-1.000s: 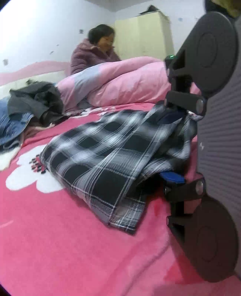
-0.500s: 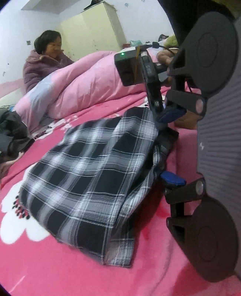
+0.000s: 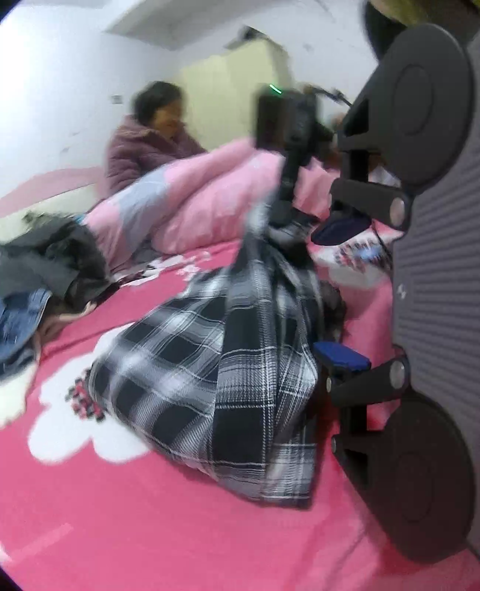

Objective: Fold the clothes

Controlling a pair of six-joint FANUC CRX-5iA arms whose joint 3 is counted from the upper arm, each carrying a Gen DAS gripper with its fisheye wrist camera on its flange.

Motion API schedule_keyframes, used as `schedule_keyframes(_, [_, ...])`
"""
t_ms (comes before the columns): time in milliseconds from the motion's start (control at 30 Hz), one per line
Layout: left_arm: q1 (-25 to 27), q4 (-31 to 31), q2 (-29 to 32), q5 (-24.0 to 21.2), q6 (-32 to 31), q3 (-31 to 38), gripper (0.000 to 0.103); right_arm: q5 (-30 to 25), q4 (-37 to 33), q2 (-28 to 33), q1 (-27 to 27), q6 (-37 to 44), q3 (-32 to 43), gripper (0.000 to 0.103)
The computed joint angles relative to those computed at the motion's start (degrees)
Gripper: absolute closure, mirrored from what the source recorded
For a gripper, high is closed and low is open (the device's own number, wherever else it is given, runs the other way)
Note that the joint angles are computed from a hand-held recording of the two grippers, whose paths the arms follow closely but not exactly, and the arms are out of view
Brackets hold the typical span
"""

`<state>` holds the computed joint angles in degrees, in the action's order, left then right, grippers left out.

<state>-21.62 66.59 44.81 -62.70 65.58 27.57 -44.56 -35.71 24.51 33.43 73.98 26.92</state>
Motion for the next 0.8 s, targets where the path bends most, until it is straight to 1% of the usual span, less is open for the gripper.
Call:
schedule_keyframes(67, [-0.16,-5.33,1.01,-0.86,0.82,3.77,0.048,-2.09,4.87,0.44,1.22,2.58,1.48,0.097])
schedule_keyframes(200, [-1.47,-16.67,1.12,0.75,1.30,9.06,0.054,-6.81,10.85,1.99,3.34,9.39,5.14,0.097])
schedule_keyframes(333, [-2.87,-21.00,-1.56,6.47,-0.47,6.84,0.055,-8.53,20.61,2.35,7.11,16.53,5.66,0.097])
schedule_keyframes(433, [-3.81,-22.61,-2.94,10.67,-0.64,5.11,0.055,-7.38,30.08,1.26,10.28,21.63,2.89,0.097])
schedule_keyframes(500, [-4.66,-25.78,-3.62,14.08,0.75,4.76,0.058,-4.84,38.37,0.36,12.71,25.70,-0.56,0.097])
schedule_keyframes(533, [-5.05,-27.79,-4.15,16.28,1.71,4.36,0.059,-2.31,43.95,-0.63,14.21,28.50,-3.94,0.097])
schedule_keyframes(567, [-5.54,-30.08,-5.01,19.02,2.91,3.47,0.061,0.39,49.98,-1.63,15.60,30.85,-7.54,0.097])
schedule_keyframes(633, [-6.60,-35.79,-6.47,23.34,6.56,2.46,0.062,8.40,64.35,-4.02,17.36,35.29,-17.60,0.097])
schedule_keyframes(700, [-7.57,-41.70,-7.79,26.94,9.57,1.47,0.066,13.74,72.43,-5.88,17.46,38.33,-24.04,0.097])
schedule_keyframes(733, [-8.01,-44.83,-8.18,27.83,10.61,1.47,0.067,16.57,76.39,-6.58,16.97,38.08,-26.92,0.097])
schedule_keyframes(767, [-8.50,-48.35,-8.14,27.58,12.19,2.32,0.067,18.84,80.84,-7.10,16.38,36.23,-29.39,0.097])
schedule_keyframes(800, [-8.73,-50.24,-8.19,26.89,12.79,2.61,0.069,20.36,84.48,-7.40,15.76,34.76,-31.26,0.097])
